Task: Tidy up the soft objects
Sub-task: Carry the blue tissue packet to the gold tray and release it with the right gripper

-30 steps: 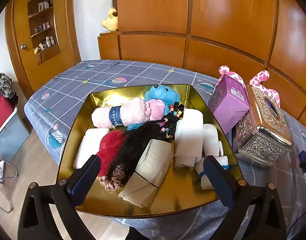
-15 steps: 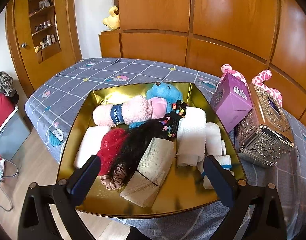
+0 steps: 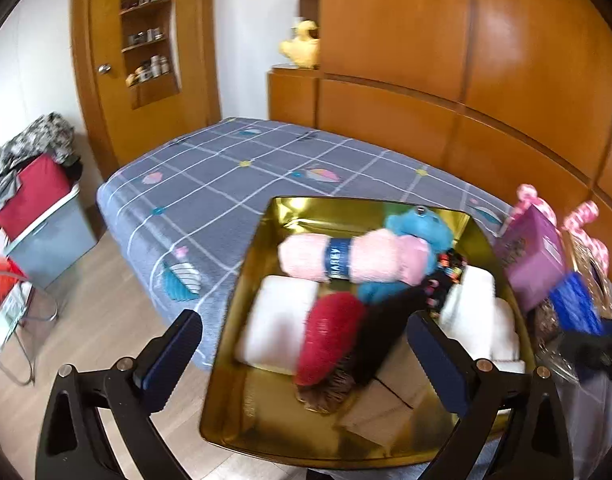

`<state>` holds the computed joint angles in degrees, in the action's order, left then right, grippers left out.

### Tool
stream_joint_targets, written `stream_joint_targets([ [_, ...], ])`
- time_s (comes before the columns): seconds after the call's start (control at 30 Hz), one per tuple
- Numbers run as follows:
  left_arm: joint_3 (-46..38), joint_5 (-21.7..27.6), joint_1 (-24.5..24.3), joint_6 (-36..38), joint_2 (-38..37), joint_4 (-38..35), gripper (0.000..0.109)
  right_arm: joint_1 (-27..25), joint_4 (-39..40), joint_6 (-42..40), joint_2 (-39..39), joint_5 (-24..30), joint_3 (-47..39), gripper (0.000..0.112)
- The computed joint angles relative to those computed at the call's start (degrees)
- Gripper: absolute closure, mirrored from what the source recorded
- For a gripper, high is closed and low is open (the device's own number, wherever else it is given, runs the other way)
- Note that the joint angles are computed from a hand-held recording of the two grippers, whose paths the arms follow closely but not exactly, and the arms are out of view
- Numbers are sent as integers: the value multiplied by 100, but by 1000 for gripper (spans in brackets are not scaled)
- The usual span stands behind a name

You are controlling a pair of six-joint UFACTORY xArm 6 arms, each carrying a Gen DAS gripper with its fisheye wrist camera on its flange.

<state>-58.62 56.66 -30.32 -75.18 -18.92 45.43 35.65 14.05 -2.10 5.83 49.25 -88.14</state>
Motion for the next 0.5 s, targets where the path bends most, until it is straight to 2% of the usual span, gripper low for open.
stream_joint_targets([
  [0.23,69,-41,66,35,20,-112,6,273,-472,895,1646,27,-1653,60],
  [0.33,81,-54,71,30,26,-113,6,402,-957,1133,2333,434,-2381,60],
  [0.47,56,-52,59,48,29,-131,6,508,-1352,1212,2772,748,-2736,60],
  [0.5,51,-46,44,45,29,-114,6,565,-1722,1314,2718,583,-2588,60],
])
